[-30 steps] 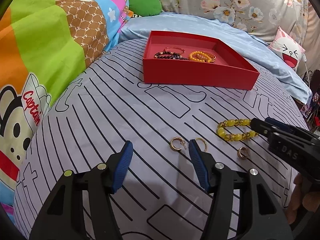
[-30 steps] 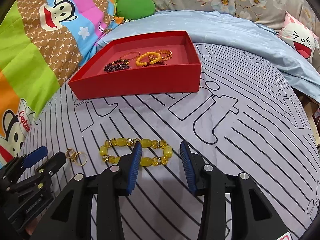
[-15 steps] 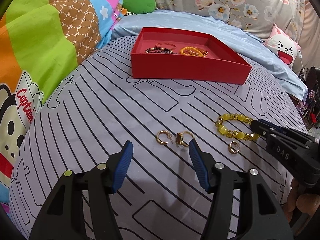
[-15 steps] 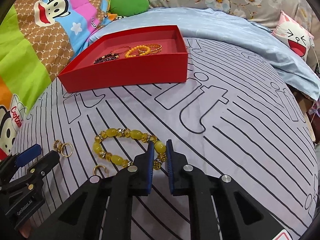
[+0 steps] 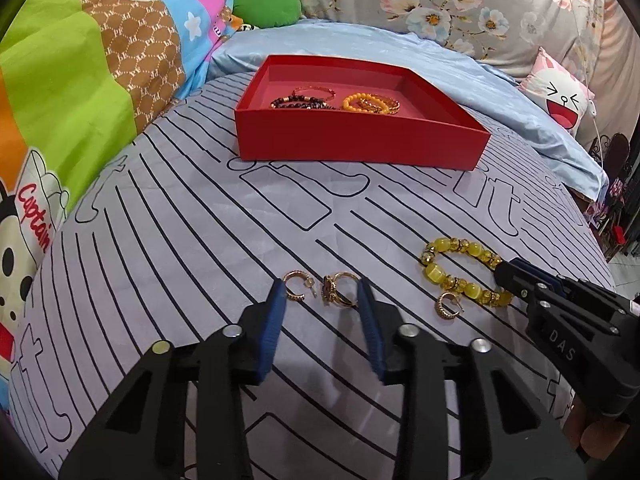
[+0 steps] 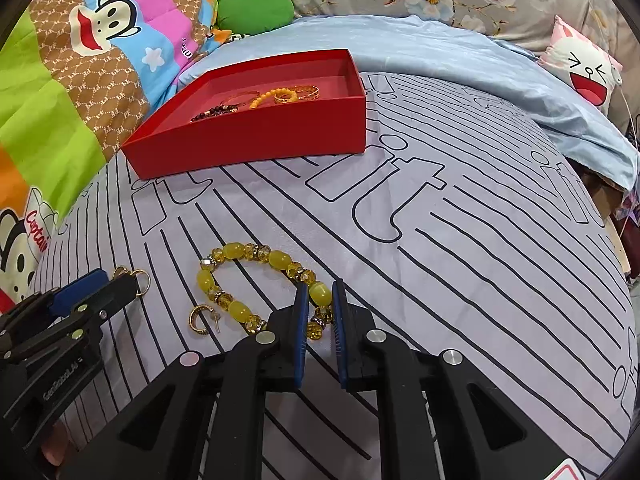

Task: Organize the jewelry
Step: 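Grasp the yellow oval-bead bracelet with the right tool while the left grasps a gold ring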

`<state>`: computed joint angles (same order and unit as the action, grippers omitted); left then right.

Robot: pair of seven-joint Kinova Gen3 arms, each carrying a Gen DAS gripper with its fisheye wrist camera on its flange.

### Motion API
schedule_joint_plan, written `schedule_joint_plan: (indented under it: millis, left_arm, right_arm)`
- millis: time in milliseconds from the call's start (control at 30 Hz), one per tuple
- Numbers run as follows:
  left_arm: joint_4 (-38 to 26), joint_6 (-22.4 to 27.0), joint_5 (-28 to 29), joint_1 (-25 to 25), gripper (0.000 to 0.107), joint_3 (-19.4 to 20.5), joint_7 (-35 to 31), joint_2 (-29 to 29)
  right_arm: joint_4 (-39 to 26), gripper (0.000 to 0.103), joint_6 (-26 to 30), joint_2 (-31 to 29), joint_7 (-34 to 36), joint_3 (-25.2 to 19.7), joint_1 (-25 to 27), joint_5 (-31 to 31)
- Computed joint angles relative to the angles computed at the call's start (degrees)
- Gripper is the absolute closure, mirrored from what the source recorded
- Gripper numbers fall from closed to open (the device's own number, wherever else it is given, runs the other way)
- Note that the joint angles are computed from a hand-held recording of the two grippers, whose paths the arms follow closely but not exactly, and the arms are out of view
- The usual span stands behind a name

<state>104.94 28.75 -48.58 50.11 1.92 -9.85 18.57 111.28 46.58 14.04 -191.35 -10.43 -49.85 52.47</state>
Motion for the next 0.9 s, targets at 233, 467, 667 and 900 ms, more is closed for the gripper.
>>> schedule_joint_plan:
  millis: [233, 467, 667, 900]
  left_arm:
    - [-0.09, -1.35, 1.87, -0.72, 0.085, -0.32, -1.23, 0.26]
    - [-0.36, -2.05, 3.23, -0.91, 0.098, -0.62, -2.83, 0.47]
    - [0.24, -3.09, 4.16, -0.9, 0.099, -1.0, -3.7, -0.12]
    - [1.13, -3.33, 5.04, -1.16, 0.099, -0.67, -4.18, -1.6]
  right_arm:
    - [0.19, 0.092, -0.14, -0.12, -0.17, -0.05, 0.09, 0.09]
    - [0.16, 0.092, -0.17, -0.13, -0.13, -0.06, 0.13, 0.08]
    - [1.05, 0.092, -1.4, -0.78, -1.61, -0.04, 0.34, 0.6]
    - [1.84, 0.092, -2.08, -1.93, -3.13, -0.77, 0.24, 0.72]
